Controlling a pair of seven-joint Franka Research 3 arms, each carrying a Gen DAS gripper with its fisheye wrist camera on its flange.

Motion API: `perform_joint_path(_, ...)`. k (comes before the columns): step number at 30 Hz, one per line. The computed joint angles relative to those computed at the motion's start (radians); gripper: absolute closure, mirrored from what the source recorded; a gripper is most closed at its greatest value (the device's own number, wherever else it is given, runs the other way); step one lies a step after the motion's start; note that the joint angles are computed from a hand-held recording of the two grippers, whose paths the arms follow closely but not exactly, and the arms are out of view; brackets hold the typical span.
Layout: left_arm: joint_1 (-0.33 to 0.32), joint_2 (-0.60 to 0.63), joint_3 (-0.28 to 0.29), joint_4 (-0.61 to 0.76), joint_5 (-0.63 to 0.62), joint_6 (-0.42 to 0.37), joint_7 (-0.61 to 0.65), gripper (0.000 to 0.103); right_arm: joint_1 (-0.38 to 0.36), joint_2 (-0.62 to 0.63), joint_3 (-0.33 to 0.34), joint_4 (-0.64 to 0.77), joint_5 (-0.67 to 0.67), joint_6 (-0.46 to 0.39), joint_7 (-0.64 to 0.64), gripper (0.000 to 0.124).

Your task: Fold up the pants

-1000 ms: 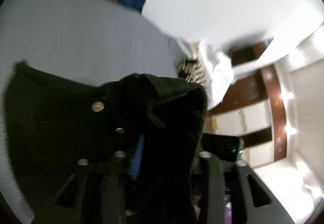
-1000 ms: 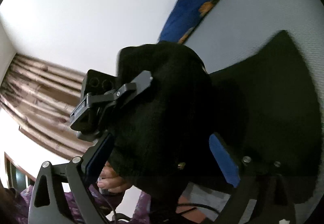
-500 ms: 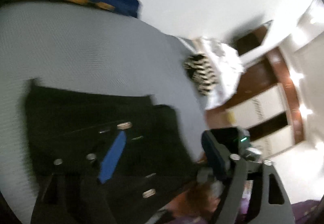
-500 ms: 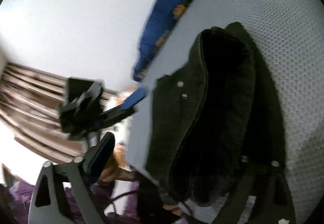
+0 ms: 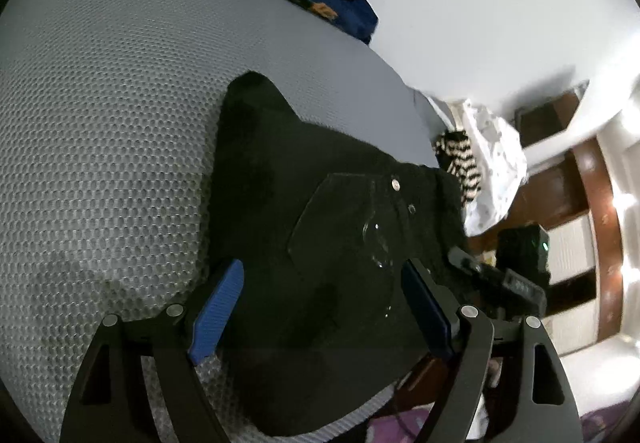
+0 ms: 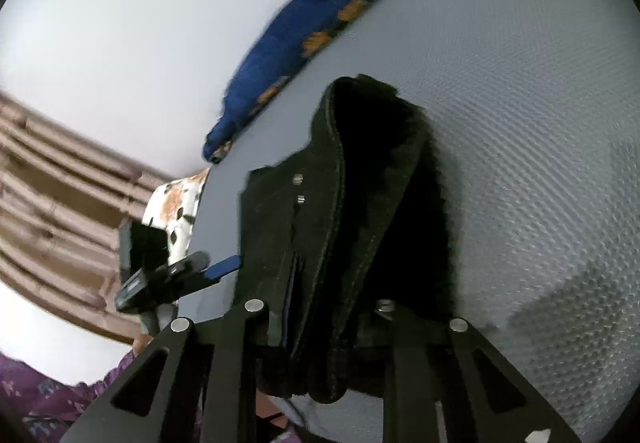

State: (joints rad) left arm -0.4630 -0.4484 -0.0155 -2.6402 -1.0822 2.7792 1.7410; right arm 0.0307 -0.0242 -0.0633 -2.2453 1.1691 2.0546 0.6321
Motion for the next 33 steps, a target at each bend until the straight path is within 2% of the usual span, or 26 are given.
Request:
perform_joint_path(2,0.013,0.015,-0.028,0.003,0.058,0.007,-0.027,0.022,-0.01,0.025,-0.006,-0.003,-0.007,-0.024,0.019,0.105)
perform_joint_path(5,-0.003,0.014,-0.025,-0.004,0.082,0.025,-0.033,0.022,-0.037,0.042,-0.019,-0.014,0.052,-0.094,0.02,0.1)
perform_joint_path(9,0.001,-0.015,-0.009,-0.028,0.11,0.027,-0.062,0.022,-0.045,0.021,-0.016,-0.03,0.072,-0.076,0.012,0.094)
perform_joint_path(11,0.001,-0.039,0.006,-0.048,0.126,0.043,-0.074,0.022,-0.048,0.025,-0.018,-0.035,0.055,-0.06,0.007,0.094)
perform_joint_path(14,0.037,-0.062,-0.01,-0.072,0.226,0.051,-0.166,0.022,-0.062,0.056,-0.024,-0.023,0.06,-0.092,-0.013,0.096)
perform_joint_path(17,0.062,-0.083,-0.017,-0.093,0.327,0.04,-0.254,0.022,-0.083,0.057,-0.031,-0.028,0.075,-0.128,-0.033,0.086)
perform_joint_path(20,0.126,-0.092,-0.084,-0.1,0.48,0.037,-0.375,0.022,-0.12,0.023,-0.057,-0.053,0.117,-0.149,-0.065,0.064)
perform_joint_path(22,0.156,-0.101,-0.119,-0.103,0.569,0.031,-0.428,0.022,-0.135,0.001,-0.07,-0.067,0.134,-0.139,-0.07,0.058)
perform_joint_path(24,0.208,-0.099,-0.177,-0.09,0.675,0.005,-0.507,0.022,-0.149,-0.005,-0.082,-0.071,0.144,-0.151,-0.064,0.05)
perform_joint_path(28,0.274,-0.078,-0.26,-0.06,0.857,-0.041,-0.62,0.022,-0.161,-0.014,-0.088,-0.079,0.14,-0.151,-0.045,0.044)
perform_joint_path(33,0.3,-0.045,-0.3,-0.02,1.026,-0.102,-0.726,0.022,-0.146,-0.033,-0.076,-0.093,0.12,-0.123,-0.035,0.042)
